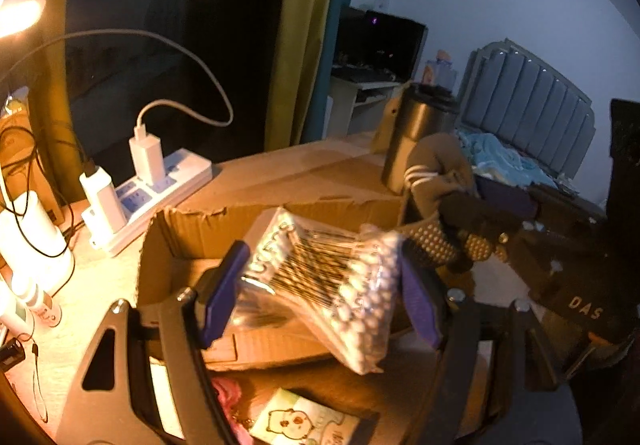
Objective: Organize soft objects
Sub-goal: 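Carry the swab bag over the box with the left tool while the right tool carries the glove there, then open the left tool to drop the swab bag into the box while the right tool drops the glove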
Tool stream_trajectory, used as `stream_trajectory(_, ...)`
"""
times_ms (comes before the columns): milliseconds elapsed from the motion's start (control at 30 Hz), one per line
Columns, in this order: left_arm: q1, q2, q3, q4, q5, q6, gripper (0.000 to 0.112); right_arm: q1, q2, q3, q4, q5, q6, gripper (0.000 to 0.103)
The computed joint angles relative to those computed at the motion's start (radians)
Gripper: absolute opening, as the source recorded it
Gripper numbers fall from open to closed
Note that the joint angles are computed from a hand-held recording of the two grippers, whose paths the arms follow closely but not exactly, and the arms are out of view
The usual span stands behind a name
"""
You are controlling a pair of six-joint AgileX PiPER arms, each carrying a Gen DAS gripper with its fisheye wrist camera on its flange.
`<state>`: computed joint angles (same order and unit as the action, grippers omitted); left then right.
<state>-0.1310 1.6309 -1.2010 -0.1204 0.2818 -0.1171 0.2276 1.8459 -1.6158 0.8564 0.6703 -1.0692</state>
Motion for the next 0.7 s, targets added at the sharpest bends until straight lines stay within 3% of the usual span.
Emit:
stream_trajectory(167,0.016,0.036,-0.023,0.038,0.004,-0.034,0.074,0.02,0.054,-0.074,-0.051,0.009,0.066,0.03)
stream_trajectory(300,0.02,0.079,-0.07,0.046,0.075,-0.038,0.075,0.038,0.091,-0.121,-0.083,0.016,0.109,0.03)
stream_trajectory(400,0.014,0.091,-0.075,0.098,0.085,-0.087,0.078,0.048,0.13,-0.163,-0.116,0.021,0.159,0.03)
stream_trajectory(500,0.02,0.089,-0.07,0.078,0.08,-0.076,0.086,0.047,0.161,-0.198,-0.138,0.037,0.197,0.039)
stream_trajectory(567,0.017,0.083,-0.065,0.071,0.082,-0.064,0.089,0.044,0.179,-0.221,-0.152,0.044,0.226,0.056)
stream_trajectory(700,0.003,0.072,-0.057,0.119,0.082,-0.102,0.089,0.027,0.189,-0.237,-0.128,0.058,0.236,0.057)
